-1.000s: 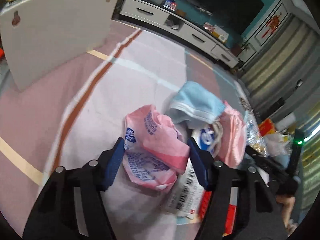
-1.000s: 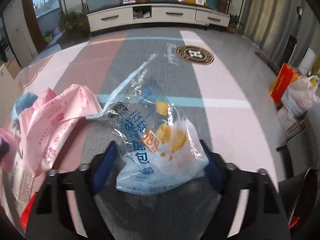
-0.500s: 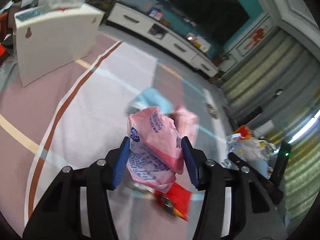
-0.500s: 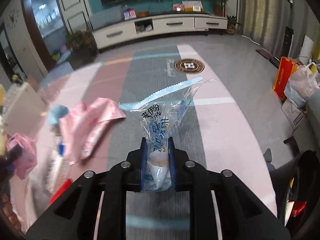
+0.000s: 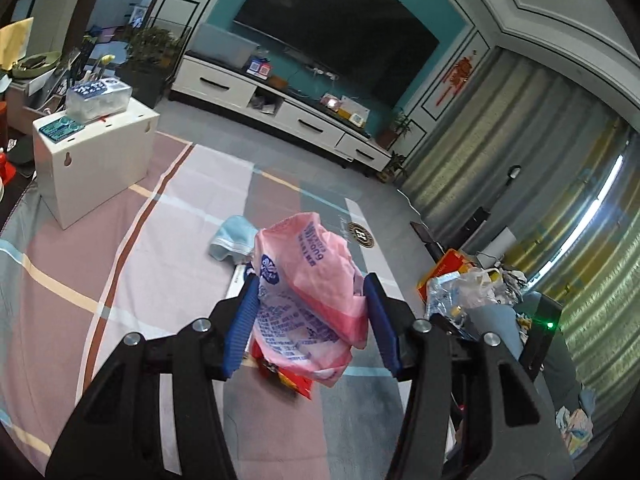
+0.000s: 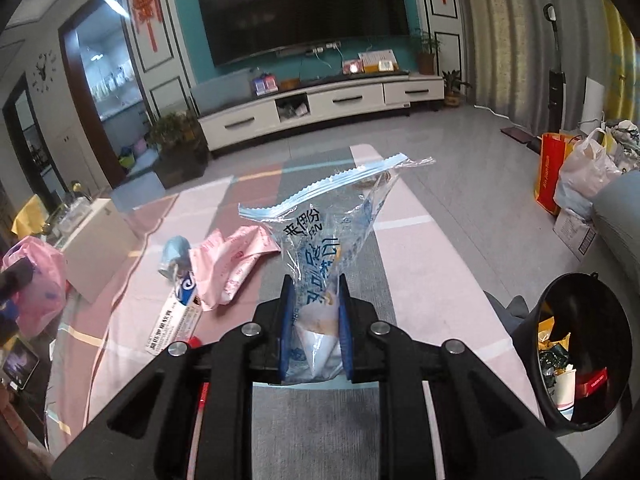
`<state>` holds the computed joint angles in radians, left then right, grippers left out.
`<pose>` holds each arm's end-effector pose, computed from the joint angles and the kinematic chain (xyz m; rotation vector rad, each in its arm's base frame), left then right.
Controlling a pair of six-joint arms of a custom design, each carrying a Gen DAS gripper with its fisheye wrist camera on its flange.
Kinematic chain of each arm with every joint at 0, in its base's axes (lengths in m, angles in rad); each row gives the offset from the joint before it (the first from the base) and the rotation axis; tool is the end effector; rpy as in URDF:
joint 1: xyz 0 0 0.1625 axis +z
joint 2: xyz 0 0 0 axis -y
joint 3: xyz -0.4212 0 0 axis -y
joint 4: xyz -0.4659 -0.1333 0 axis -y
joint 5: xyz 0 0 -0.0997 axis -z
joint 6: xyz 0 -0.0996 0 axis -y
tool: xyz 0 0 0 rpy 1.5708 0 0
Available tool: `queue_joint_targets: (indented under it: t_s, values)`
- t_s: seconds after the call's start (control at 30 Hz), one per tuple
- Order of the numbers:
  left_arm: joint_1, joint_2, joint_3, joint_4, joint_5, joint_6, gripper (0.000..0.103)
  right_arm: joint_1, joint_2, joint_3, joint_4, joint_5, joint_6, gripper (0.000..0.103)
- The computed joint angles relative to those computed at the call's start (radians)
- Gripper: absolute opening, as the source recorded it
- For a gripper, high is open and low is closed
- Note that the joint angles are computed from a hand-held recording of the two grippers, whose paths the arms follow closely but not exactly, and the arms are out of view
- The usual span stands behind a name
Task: Collect trash
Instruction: 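Lift the pink pack and clear bag and carry them to the black bin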
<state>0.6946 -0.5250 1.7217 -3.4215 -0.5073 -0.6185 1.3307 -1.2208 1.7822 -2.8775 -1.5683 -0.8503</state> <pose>-0.3532 -0.5811 -0.0378 -0.1614 2.3672 -1.5093 -0.0319 -0.6919 0.3046 0.7884 -2.4992 0.8776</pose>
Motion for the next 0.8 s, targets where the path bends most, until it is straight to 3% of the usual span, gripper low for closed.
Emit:
queue_joint_targets:
  t_s: [0.2,0.43,0.8]
  values:
    - [-0.023,0.013,-0.016,0.016,0.018,0.015,0.054,-0.007,-0.046,0.028,0.049,0.052,-0.020,0.021]
    - [-0.040,0.034,-0.036,0.029,0.042,0.047,0.055,-0.005,-0.082,0.071,-0.005,0.073,-0.055,0.021]
    - [-0.042,0.082,-0.102,0.148,0.004,0.074,0.055,-0.015,-0.123,0.108,-0.053,0.093,-0.080,0.021]
